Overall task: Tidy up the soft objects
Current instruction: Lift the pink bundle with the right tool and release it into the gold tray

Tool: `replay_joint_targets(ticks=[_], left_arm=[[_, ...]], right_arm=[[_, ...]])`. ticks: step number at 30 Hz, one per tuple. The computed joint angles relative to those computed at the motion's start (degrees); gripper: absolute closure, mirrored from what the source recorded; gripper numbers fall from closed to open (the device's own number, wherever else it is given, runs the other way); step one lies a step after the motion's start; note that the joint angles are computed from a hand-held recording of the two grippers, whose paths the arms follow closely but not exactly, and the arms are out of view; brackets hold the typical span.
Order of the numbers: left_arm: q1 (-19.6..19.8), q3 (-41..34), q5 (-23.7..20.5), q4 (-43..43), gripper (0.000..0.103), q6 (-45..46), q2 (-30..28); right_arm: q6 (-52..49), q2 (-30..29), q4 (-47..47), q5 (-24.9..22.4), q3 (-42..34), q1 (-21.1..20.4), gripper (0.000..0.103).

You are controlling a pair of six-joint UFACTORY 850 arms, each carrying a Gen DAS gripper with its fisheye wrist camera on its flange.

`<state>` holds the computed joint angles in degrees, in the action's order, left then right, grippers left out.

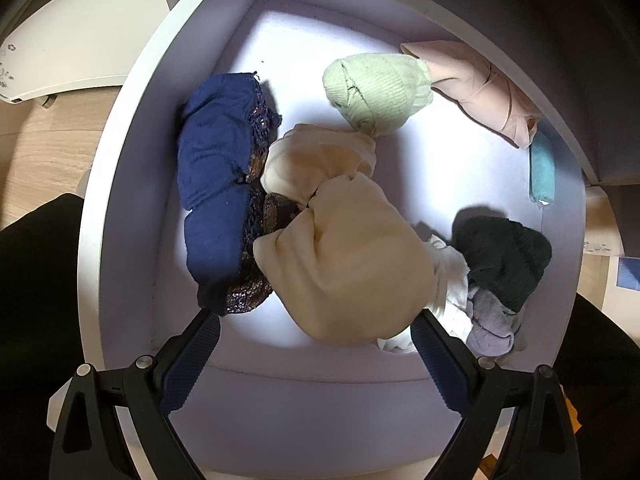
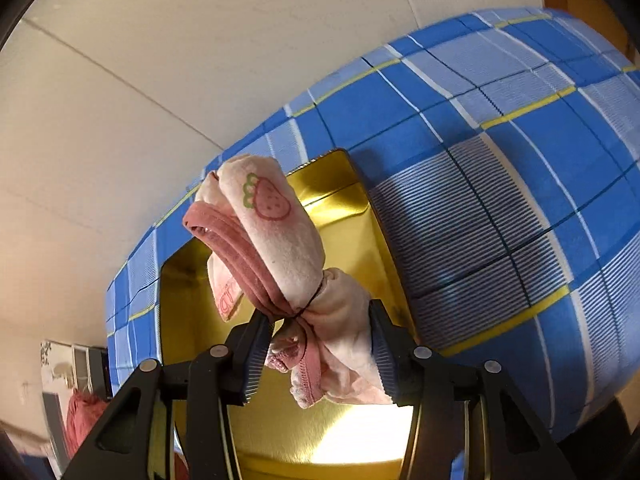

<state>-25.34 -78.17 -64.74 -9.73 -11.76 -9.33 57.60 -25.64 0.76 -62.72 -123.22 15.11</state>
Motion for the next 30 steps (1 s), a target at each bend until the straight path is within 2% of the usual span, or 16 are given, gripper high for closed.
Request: replay_joint_targets(ticks=[4,5,7,10,14,20,27,30], left_arm=[[0.58,-0.15,0.18,-0.12,0.005,0.49,0.3],[0.66,-0.22,0.2,-0.16,0.005,0.6,0.27],[0.71,-0.27,0.21,-0.03,0.005,0.67,0.18],[0.65,-0.27,0.14,0.17,0.005,0.57,0.02],[0.26,-0.34,0.34,0.51,0.005,0.36,-0.05],[-0.58,-0.17,0.61,1.28,0.005,-0.52,-0.15],[-1.26,0.06,1.41,2.4,0.005,-1.08,-0.37],[-1.36,0.34,2.0,2.71,0.005,-1.13,-0.22]], right_arm=[[2.53,-3.29,-4.79,-3.25,-4.42,0.58,0.051],[3.46,-3.82,-6.26,-4.05,-5.2,0.78,0.047],[5.34,-3.53,-7.95,-2.48,-4.58,0.97,0.035],[5.79,-3.44,-10.69,-2.15,-4.93,1.77,0.027],[2.47,-1.78,-11.82,-0.3,-3.24,2.32,0.027],[-2.41,3.82,-13.63,1.45,2.85,3.65,0.027],[-5.93,14.66,-13.1,4.5,15.9,6.1,0.027],[-7.16,19.29,-12.18,5.98,21.67,6.84,0.032]])
